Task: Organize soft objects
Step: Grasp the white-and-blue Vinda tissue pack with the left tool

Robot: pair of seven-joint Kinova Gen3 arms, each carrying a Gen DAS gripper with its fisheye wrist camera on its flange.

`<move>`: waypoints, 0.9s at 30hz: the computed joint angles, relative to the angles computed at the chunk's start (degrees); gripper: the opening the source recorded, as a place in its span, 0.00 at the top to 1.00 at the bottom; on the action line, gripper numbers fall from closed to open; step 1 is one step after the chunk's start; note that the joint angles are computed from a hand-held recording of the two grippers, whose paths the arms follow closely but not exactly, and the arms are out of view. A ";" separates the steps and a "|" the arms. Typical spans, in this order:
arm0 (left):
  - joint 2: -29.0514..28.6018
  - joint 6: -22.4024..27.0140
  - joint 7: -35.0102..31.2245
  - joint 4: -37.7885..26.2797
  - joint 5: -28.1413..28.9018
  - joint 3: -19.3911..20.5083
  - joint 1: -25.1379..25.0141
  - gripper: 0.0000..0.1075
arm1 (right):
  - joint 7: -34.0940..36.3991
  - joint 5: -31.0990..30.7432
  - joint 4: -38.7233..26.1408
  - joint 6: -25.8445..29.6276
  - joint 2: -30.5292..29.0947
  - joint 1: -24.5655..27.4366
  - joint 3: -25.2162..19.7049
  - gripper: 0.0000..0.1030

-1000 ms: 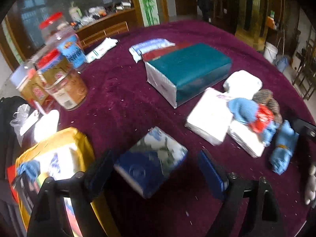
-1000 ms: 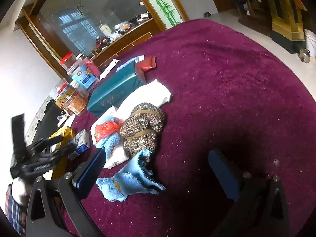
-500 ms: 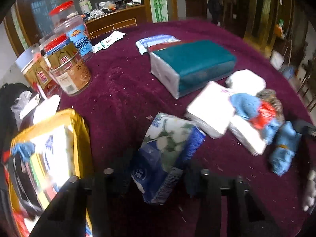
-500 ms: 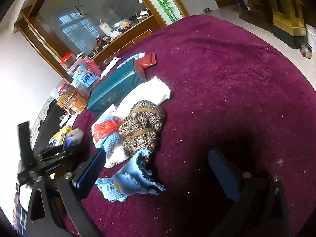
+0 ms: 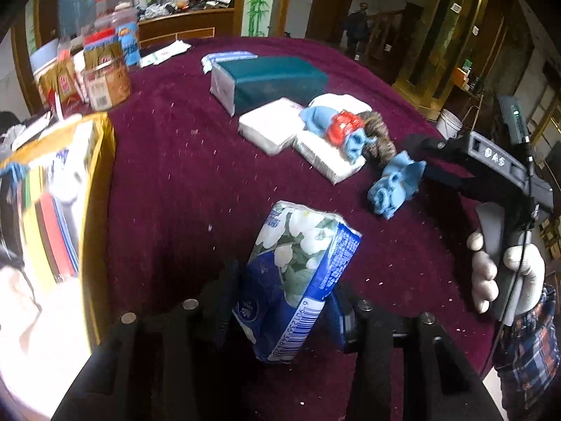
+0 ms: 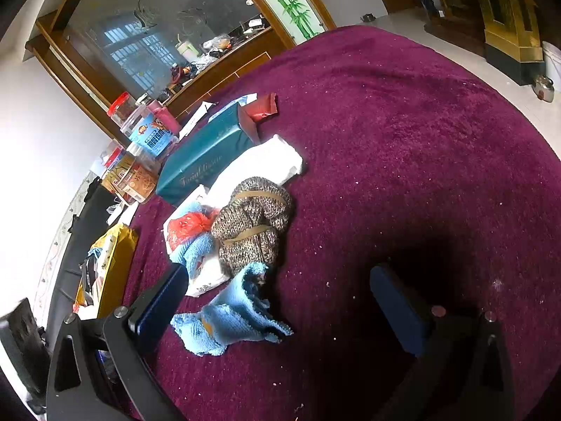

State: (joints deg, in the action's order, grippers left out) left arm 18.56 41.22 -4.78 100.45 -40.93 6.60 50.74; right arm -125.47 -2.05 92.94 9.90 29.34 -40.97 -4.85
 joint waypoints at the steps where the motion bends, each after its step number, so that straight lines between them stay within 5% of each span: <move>1: -0.10 -1.18 0.84 0.68 -0.19 -0.35 -0.21 0.54 | -0.02 0.02 0.00 0.00 0.00 0.00 -0.01 0.00; 14: -4.13 -6.50 17.51 7.97 -9.05 -1.05 0.88 0.36 | 0.08 -0.05 0.15 -0.21 -0.03 0.32 -0.37 0.00; 27: 5.42 4.53 1.64 -3.96 -4.03 0.24 1.44 0.31 | 0.60 -0.45 0.37 -0.54 -0.12 0.81 -0.84 0.00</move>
State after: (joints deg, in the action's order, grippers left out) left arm 23.98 45.75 -3.14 96.48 -44.97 6.83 52.18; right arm -124.86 -2.50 93.31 9.36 29.22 -40.16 -5.69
